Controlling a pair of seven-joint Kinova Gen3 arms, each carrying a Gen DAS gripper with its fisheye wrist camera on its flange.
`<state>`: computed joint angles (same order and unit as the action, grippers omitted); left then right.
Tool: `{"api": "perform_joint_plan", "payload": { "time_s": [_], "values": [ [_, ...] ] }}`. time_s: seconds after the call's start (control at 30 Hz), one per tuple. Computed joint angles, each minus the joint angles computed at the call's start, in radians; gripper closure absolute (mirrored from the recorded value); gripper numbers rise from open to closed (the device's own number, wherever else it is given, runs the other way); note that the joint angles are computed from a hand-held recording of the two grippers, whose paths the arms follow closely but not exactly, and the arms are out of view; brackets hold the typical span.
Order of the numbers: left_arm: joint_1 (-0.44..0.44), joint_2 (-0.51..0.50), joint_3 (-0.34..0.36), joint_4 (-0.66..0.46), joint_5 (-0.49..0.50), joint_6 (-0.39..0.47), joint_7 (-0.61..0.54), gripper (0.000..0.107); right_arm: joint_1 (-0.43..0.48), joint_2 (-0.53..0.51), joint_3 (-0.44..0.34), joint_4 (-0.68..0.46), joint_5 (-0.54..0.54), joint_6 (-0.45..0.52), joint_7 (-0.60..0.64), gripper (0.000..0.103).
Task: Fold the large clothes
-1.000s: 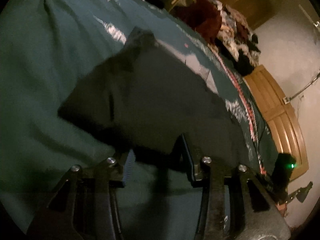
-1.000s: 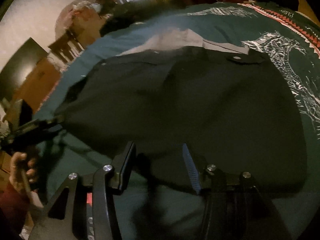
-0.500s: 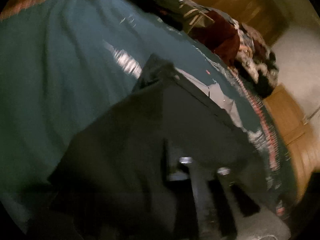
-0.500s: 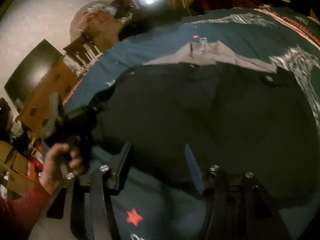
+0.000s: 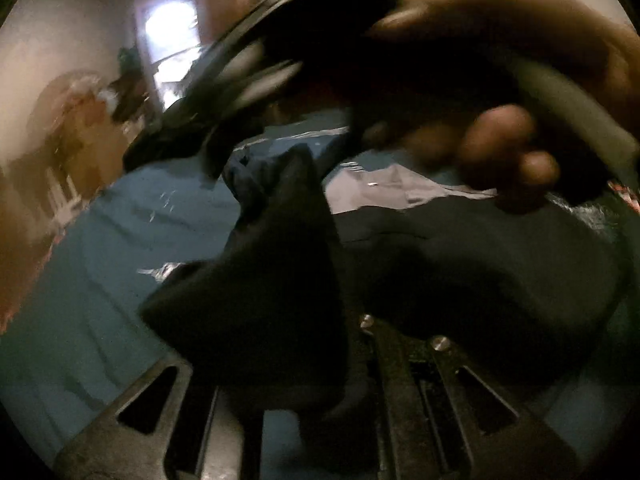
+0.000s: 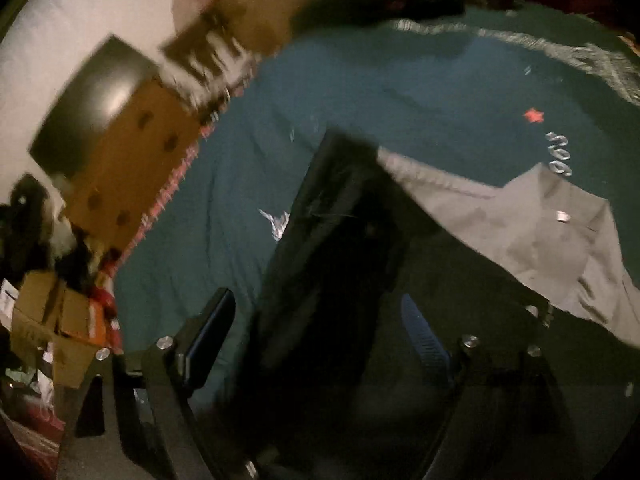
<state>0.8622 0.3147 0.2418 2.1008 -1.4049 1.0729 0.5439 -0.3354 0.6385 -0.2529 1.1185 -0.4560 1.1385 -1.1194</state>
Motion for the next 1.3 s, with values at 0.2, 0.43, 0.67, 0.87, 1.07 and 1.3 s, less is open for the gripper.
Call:
{"api": "perform_joint_plan", "payload": {
  "time_s": [0.2,0.43,0.67,0.87,1.07,1.3],
  "values": [
    [0.006,0.017,-0.01,-0.036,-0.021,-0.059,-0.093,0.101,-0.13,0.001,0.143,0.06,0.076,-0.094,-0.001,0.062],
    [0.007,0.041,0.017,-0.155,-0.11,-0.186,-0.239,0.101,0.183,-0.16,0.098,0.367,-0.208,-0.241,0.216,0.087],
    [-0.108,0.175,0.111,-0.401,-0.015,-0.35,-0.517,0.098,0.507,-0.104,0.066,0.33,-0.316,-0.07,0.35,0.087],
    [-0.216,0.326,0.278,-0.57,0.081,-0.335,-0.736,0.095,0.628,0.069,0.078,0.183,-0.289,0.039,0.31,0.087],
    [-0.196,0.341,0.298,-0.579,0.147,-0.291,-0.814,0.079,0.687,0.242,0.034,0.051,-0.241,0.129,0.249,0.083],
    [0.072,0.032,0.052,-0.258,0.16,-0.286,-0.546,0.068,0.781,0.201,0.031,0.111,-0.233,0.185,0.325,0.05]
  ]
}}
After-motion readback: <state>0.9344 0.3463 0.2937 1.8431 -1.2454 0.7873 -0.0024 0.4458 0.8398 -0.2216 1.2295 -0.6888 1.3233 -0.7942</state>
